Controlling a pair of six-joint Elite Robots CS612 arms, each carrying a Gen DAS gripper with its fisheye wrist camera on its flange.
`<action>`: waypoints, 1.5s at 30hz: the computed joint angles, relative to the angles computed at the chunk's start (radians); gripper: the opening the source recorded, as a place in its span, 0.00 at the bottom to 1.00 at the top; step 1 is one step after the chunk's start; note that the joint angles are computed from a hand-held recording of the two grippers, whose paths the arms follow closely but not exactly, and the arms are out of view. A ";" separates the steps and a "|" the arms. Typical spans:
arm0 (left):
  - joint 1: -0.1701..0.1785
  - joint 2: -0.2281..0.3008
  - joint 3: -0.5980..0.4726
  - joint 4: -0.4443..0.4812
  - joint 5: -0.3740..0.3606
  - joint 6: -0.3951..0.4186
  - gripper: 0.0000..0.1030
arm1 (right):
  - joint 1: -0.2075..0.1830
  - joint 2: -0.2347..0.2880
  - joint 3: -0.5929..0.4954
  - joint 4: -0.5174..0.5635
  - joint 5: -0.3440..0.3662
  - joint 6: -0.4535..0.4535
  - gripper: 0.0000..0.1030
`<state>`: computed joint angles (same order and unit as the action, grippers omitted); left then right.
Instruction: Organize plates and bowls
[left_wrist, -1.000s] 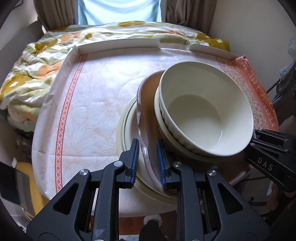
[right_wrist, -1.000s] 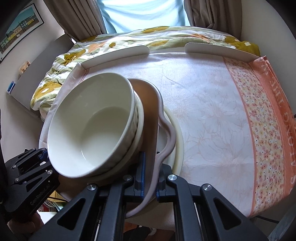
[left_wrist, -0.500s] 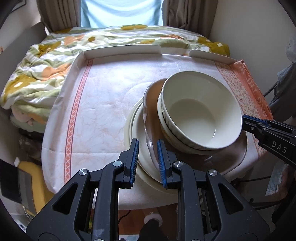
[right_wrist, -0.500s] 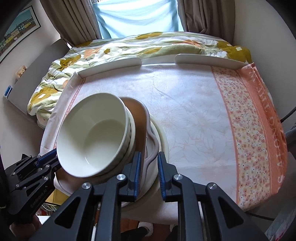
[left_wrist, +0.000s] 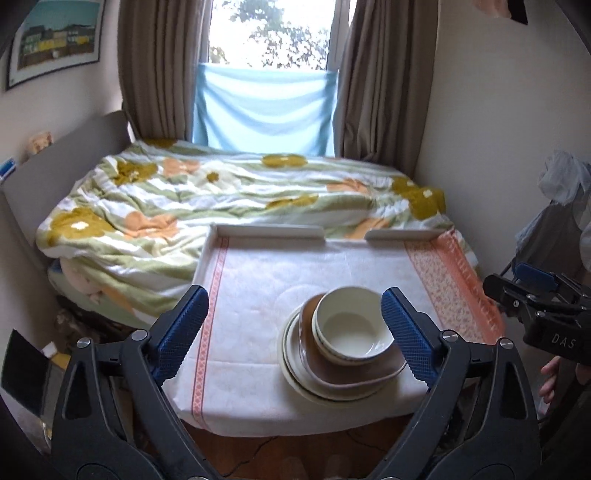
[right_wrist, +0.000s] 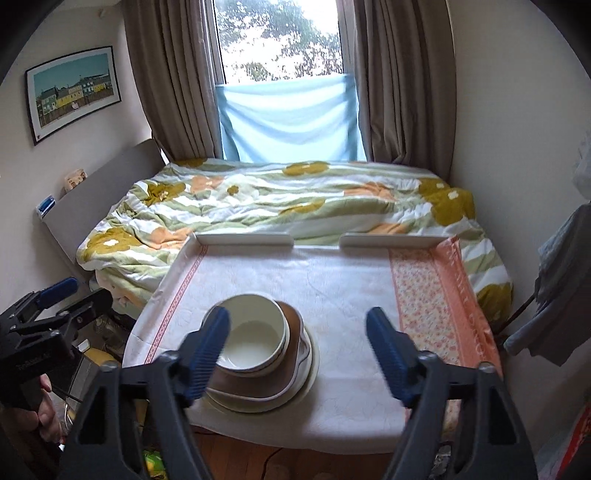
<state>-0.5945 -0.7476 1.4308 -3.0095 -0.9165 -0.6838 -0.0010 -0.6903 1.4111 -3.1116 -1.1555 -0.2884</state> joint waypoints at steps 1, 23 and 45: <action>-0.005 -0.008 0.002 -0.005 0.015 0.006 0.92 | -0.003 -0.009 0.010 -0.023 0.005 0.001 0.82; -0.085 -0.005 -0.007 -0.145 0.256 0.128 1.00 | -0.032 -0.066 0.118 -0.331 -0.047 0.112 0.99; -0.093 0.013 -0.038 -0.152 0.261 0.184 1.00 | -0.036 -0.065 0.120 -0.349 -0.088 0.126 0.99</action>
